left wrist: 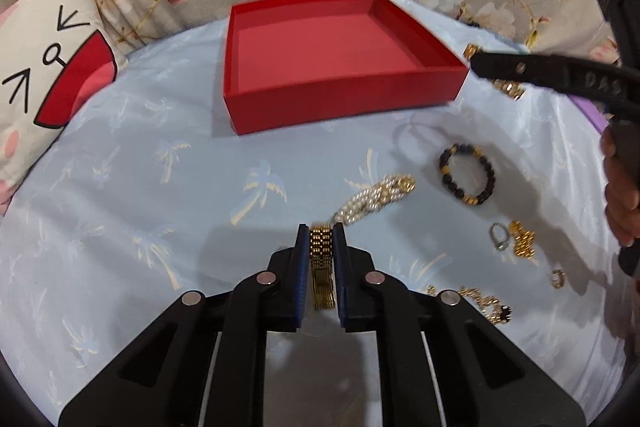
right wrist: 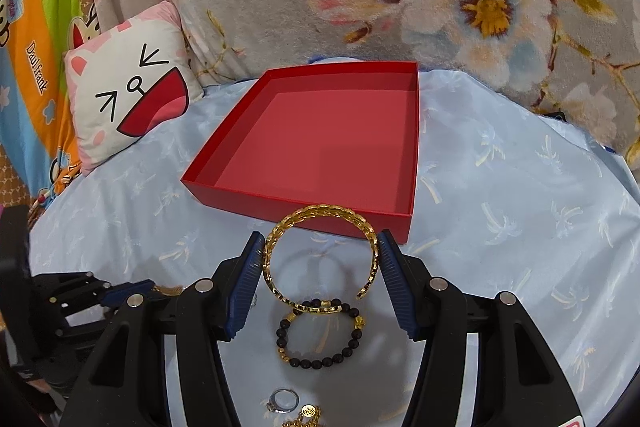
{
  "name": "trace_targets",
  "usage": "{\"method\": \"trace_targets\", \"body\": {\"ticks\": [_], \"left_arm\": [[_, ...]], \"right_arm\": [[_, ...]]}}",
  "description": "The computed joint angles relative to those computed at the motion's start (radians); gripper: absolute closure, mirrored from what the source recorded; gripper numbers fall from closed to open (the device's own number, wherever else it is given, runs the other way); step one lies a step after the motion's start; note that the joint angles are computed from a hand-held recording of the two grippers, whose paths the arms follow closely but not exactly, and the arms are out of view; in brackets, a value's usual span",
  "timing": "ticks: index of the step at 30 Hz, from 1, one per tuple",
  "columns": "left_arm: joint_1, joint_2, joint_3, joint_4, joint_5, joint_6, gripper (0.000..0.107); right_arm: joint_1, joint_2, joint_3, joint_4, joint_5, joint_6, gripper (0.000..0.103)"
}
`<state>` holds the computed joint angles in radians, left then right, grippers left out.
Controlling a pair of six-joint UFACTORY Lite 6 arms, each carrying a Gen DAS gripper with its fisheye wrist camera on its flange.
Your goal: Organize jewelry
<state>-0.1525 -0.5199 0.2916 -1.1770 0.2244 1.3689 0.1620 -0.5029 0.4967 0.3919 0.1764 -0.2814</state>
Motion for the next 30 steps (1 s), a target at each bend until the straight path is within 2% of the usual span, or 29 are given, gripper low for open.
{"method": "trace_targets", "body": {"ticks": [2,5,8,11,13,18,20,22,25,30], "left_arm": [[0.035,-0.059,0.027,0.149,0.064,-0.143,0.096],[0.049,-0.079,0.102,0.265,0.124,-0.262,0.096],[0.024,-0.05,0.191,0.334,0.111,-0.341,0.096],[-0.002,0.051,0.331,0.364,0.078,-0.391,0.096],[-0.02,0.147,0.45,0.381,0.066,-0.418,0.096],[-0.079,0.447,0.764,0.48,0.011,-0.545,0.096],[-0.101,0.576,0.882,0.589,-0.025,-0.665,0.096],[-0.109,0.704,1.005,0.716,-0.037,-0.809,0.096],[-0.113,0.894,1.199,0.888,-0.026,-1.008,0.096],[-0.107,1.156,1.51,1.074,0.056,-1.224,0.096]], "right_arm": [[0.001,0.005,0.018,-0.021,0.004,0.02,0.047],[0.005,0.033,0.07,-0.068,0.005,0.061,0.047],[-0.004,0.093,0.15,0.006,0.01,-0.017,0.047],[-0.023,0.2,0.266,0.079,0.023,-0.095,0.047],[-0.041,0.298,0.365,0.112,0.027,-0.132,0.047],[-0.065,0.579,0.65,0.009,0.051,-0.036,0.047],[-0.07,0.7,0.772,-0.066,0.057,0.044,0.047],[-0.079,0.819,0.899,-0.069,0.093,0.053,0.047],[-0.08,0.972,1.079,-0.166,0.158,0.159,0.047],[-0.072,1.149,1.294,-0.287,0.251,0.273,0.047]]}}
